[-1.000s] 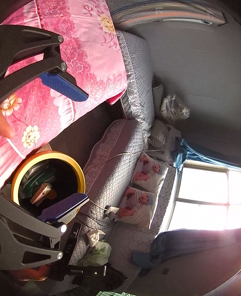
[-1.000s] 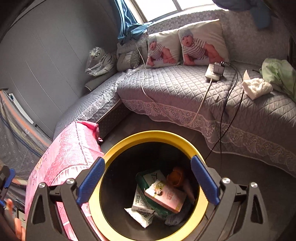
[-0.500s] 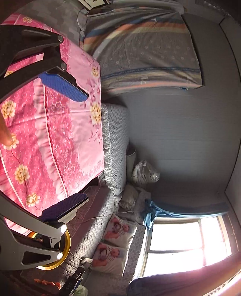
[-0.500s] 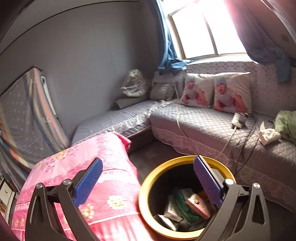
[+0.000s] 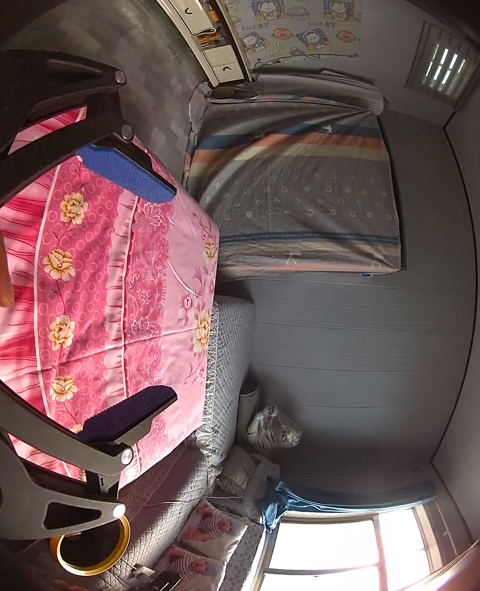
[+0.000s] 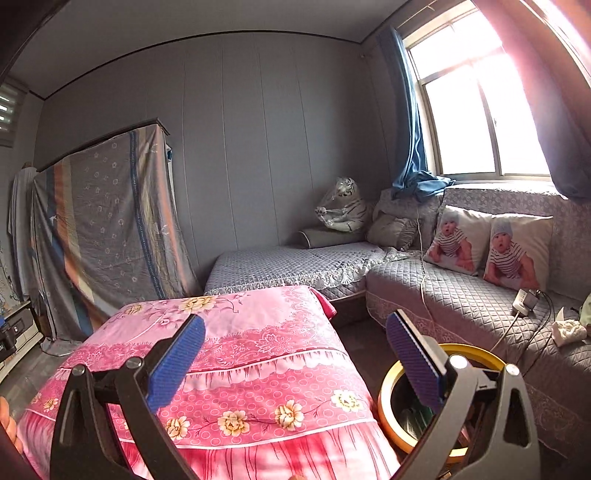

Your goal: Collect trash

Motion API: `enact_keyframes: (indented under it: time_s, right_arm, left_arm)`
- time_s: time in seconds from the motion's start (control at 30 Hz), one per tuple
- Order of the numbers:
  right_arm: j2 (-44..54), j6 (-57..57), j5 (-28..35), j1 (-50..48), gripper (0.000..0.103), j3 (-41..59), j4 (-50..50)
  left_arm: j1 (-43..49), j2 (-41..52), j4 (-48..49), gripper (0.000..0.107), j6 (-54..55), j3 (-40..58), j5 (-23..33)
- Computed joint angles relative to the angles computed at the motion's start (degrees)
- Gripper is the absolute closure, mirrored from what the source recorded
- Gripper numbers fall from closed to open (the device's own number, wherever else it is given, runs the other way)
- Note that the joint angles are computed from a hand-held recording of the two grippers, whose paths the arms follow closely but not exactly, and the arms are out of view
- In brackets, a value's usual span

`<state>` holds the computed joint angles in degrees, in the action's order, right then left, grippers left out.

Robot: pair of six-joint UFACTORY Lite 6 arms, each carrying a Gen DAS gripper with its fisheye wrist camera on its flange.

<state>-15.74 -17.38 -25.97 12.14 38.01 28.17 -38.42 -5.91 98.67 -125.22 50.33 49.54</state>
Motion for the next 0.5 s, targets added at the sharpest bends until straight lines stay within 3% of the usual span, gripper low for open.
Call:
enact_keyframes:
  time_s: [0.23,0.5]
  right_arm:
    - [-0.3,-7.4,-5.0,6.6,0.008,-3.1,8.6]
    - [1.3,-5.0,-5.5,6.4,0.008,-3.7,7.7]
  left_arm:
    - [0.0,-2.8,0.0,0.012,-5.0,-5.1,-0.2]
    - [-0.6,-1.9,-0.1,0.012,-5.0,-4.7,0.1]
